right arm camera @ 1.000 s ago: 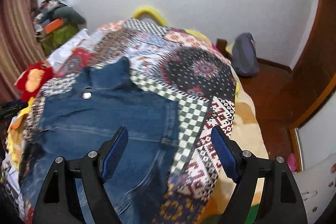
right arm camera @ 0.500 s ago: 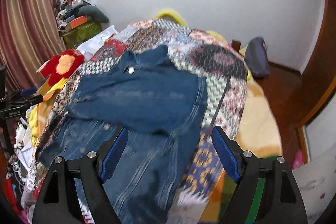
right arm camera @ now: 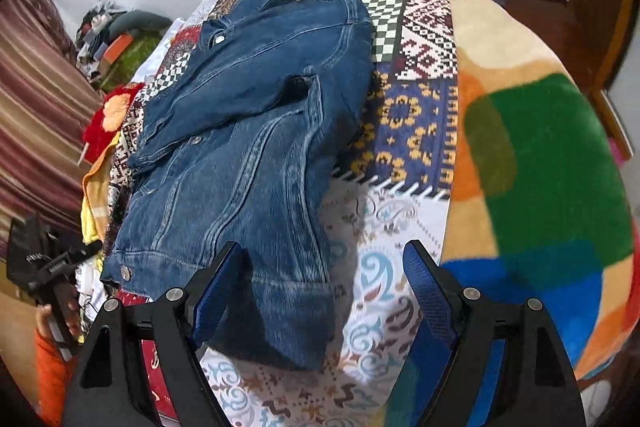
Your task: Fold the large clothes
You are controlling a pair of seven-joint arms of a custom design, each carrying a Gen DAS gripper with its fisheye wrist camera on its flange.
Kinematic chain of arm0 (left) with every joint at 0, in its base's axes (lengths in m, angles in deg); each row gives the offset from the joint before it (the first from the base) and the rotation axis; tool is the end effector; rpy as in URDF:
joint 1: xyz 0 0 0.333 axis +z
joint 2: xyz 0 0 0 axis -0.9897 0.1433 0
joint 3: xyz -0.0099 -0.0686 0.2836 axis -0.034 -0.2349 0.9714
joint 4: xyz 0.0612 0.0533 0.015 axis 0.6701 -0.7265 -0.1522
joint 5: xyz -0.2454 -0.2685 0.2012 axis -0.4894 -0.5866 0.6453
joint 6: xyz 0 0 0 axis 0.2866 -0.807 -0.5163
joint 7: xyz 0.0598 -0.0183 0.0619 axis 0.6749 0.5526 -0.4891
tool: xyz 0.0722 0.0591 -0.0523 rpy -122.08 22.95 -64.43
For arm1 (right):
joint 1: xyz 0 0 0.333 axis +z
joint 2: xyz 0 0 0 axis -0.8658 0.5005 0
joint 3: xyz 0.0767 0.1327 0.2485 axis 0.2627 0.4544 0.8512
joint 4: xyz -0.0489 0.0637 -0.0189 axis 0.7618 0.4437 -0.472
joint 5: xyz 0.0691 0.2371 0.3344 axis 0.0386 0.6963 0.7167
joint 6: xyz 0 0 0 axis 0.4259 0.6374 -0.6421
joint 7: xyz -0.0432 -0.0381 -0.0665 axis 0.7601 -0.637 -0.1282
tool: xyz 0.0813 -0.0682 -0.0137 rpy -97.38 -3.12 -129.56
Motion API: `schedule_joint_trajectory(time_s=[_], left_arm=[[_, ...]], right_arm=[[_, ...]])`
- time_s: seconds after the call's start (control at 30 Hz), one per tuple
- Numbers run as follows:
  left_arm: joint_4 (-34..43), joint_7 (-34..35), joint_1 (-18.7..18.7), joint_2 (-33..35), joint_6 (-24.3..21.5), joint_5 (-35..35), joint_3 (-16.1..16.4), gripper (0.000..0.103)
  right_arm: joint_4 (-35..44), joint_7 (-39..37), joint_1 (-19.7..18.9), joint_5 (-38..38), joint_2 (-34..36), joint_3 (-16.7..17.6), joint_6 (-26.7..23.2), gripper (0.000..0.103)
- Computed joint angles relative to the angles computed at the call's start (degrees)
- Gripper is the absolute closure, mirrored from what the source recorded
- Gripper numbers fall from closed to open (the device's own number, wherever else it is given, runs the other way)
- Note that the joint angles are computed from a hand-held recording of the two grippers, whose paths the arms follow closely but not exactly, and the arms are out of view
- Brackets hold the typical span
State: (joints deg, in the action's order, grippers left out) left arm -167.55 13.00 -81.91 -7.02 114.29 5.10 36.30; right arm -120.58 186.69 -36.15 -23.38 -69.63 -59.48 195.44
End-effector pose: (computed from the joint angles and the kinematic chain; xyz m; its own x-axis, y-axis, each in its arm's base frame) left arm 0.5051 -0.0479 0.5185 0.0275 -0.9253 0.3781 -0.9369 -0.1558 -0.3130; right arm 0.3792 0.2096 0.5585 -0.1849 -0.9178 -0.3515 -0.8509 0.3284 -0.4100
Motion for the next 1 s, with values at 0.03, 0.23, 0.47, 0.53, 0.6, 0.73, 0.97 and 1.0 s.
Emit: schedule_joint_trajectory(time_s=[0.03, 0.23, 0.47, 0.53, 0.6, 0.73, 0.97, 1.0], left_arm=[[-0.4, 0.5, -0.6, 0.3, -1.1, -3.3, 1.2, 0.008], [-1.4, 1.9, -1.1, 1.4, -3.7, -12.3, 2.4, 0.009], [-1.2, 4.3, -1.9, 0.6, -2.4, -12.0, 0.5, 0.033], [-1.1, 4.1, -1.8, 0.0, -1.5, -10.5, 0.1, 0.054], [-0.5, 3.0, -1.6, -0.3, -1.0, -8.6, -0.2, 0.077], [1.1, 3.8, -2.1, -0.4, 1.5, -8.9, 0.3, 0.083], [8.6, 6.5, -3.3, 2.7, 7.1, -8.1, -0.3, 0.086], [9.9, 6.5, -3.3, 3.4, 7.4, -7.9, -0.3, 0.087]], right_arm=[[-0.6, 0.2, 0.1, 0.3, -0.4, 0.0, 0.8, 0.023], [-0.6, -1.0, 1.1, 1.2, 0.7, -0.6, 3.8, 0.035], [1.8, -3.9, 2.0, 1.7, 3.7, -0.3, 4.3, 0.062], [2.1, -4.0, 1.5, 0.9, 3.6, 0.2, 4.3, 0.073], [2.1, -4.7, 1.5, 0.8, 3.6, 0.0, 5.5, 0.078], [3.2, -5.3, 0.6, -0.4, 4.6, 0.0, 8.3, 0.085], [10.6, -9.3, -0.7, -2.6, 9.8, -0.6, 11.5, 0.086], [11.8, -9.7, -1.0, -2.9, 10.7, -0.5, 11.7, 0.086]])
